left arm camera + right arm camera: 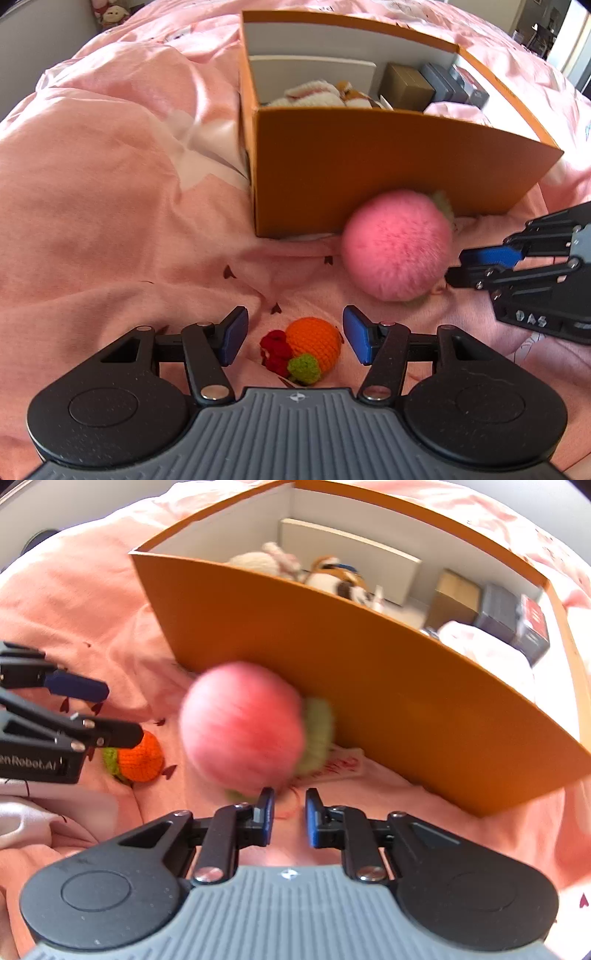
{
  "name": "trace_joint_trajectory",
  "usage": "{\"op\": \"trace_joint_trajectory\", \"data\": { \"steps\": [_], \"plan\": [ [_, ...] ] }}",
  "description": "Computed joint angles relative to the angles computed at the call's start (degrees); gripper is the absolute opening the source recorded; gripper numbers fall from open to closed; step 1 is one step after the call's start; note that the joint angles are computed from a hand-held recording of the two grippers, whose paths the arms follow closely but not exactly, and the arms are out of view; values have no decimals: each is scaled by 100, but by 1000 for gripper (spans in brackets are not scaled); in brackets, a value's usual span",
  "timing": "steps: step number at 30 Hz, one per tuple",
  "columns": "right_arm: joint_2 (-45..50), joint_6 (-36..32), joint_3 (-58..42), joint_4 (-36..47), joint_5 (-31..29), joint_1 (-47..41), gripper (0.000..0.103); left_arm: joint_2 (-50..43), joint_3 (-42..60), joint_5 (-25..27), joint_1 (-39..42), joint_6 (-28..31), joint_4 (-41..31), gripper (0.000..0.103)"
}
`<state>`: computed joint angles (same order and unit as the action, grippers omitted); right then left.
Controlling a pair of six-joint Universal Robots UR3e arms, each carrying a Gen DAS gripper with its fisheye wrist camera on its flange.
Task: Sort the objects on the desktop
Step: 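Move both tools down beside the box toward the pink peach plush and crocheted fruit, then grasp the pink peach plush with the right tool while the left grasps the crocheted fruit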
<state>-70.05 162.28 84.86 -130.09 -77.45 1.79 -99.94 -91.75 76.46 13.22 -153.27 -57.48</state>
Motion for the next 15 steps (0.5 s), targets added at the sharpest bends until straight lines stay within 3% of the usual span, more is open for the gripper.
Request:
{"op": "trace_joint_trajectory", "data": {
  "steps": [6, 10, 15],
  "plan": [
    [91, 114, -186, -114, 20, -57, 42, -264, 67, -154, 127, -213, -251, 61],
    [100, 164, 132, -620, 82, 7, 64, -282, -84, -334, 258, -273, -105, 61],
    [203, 86, 107, -860, 319, 47, 75, -388, -90, -175, 139, -208, -28, 62]
  ]
}}
